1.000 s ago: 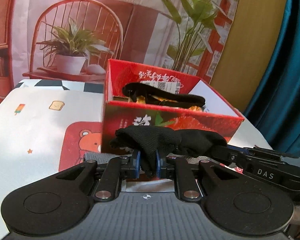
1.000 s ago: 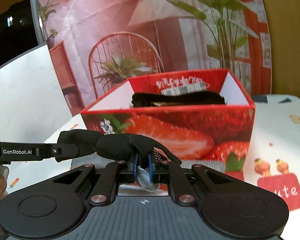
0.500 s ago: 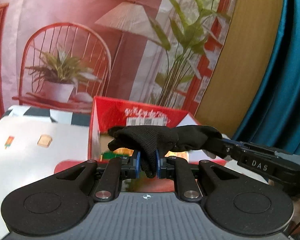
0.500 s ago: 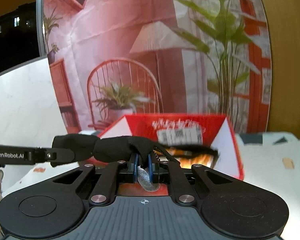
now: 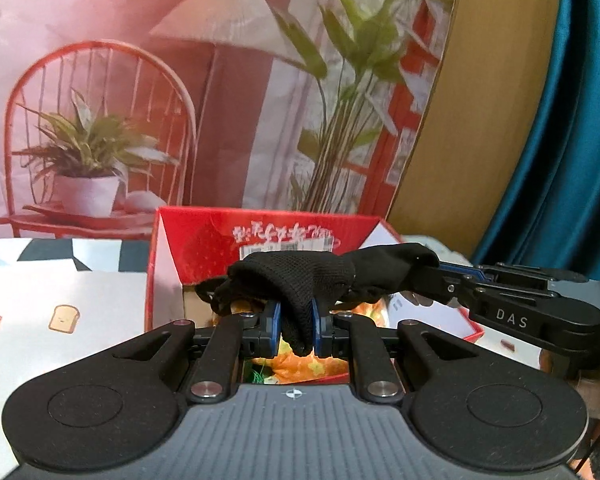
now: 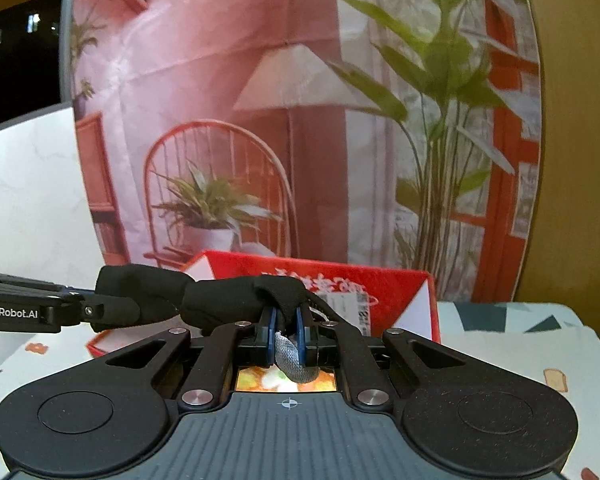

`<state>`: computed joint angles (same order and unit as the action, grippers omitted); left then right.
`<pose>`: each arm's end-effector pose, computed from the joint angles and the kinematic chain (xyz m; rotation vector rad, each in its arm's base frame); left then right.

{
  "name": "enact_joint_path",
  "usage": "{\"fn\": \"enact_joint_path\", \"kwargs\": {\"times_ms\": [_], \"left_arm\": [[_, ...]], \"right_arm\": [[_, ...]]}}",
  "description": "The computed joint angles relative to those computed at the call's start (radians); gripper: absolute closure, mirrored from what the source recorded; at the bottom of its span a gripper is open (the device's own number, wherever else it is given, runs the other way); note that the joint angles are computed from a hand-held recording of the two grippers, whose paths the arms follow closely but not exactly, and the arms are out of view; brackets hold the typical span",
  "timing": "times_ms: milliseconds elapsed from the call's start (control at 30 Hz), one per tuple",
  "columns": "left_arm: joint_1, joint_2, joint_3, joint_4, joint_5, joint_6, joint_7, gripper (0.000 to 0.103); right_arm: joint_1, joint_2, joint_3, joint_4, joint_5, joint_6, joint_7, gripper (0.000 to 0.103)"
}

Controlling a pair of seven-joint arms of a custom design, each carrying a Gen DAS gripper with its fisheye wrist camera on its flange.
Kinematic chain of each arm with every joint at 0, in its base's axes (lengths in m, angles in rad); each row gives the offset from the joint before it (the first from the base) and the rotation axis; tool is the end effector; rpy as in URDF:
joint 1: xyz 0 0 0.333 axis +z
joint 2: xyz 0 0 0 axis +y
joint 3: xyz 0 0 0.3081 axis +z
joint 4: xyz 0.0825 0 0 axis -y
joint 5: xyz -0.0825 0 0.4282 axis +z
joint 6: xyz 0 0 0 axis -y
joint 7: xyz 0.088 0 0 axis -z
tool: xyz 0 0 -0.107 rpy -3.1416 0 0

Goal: Organize soft objects
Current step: 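Lift the glove with the left tool into the box and open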

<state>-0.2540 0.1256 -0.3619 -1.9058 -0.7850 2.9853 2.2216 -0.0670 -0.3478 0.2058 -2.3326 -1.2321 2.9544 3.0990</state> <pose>0.5796 -0.3377 0.5064 -1.2692 2.1933 -1.3599 0.5054 0.1408 0.5171 -1.3414 1.7089 -0.9397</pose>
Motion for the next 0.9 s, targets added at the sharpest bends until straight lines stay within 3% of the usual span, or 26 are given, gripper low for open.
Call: {"fn": "enact_joint_path", "kwargs": {"times_ms": [233, 567, 733, 900], "left_arm": [[-0.004, 0.078, 0.034, 0.075, 0.180, -0.118, -0.182, 0.087], [0.022, 0.129, 0.017, 0.116, 0.260, -0.184, -0.251, 0.086], [0.029, 0.134, 0.011, 0.120, 0.279, -0.191, -0.263, 0.082], [0.036, 0.113, 0.001, 0.094, 0.260, -0.156, -0.242, 0.046]], "right_arm": [[0.029, 0.052, -0.042, -0.010, 0.148, 0.001, -0.103, 0.094], [0.009, 0.069, -0.029, -0.036, 0.209, 0.005, -0.133, 0.093], [-0.002, 0.062, -0.020, -0.042, 0.209, -0.008, -0.120, 0.086], [-0.016, 0.041, -0.006, -0.056, 0.164, -0.014, -0.064, 0.083]]}}
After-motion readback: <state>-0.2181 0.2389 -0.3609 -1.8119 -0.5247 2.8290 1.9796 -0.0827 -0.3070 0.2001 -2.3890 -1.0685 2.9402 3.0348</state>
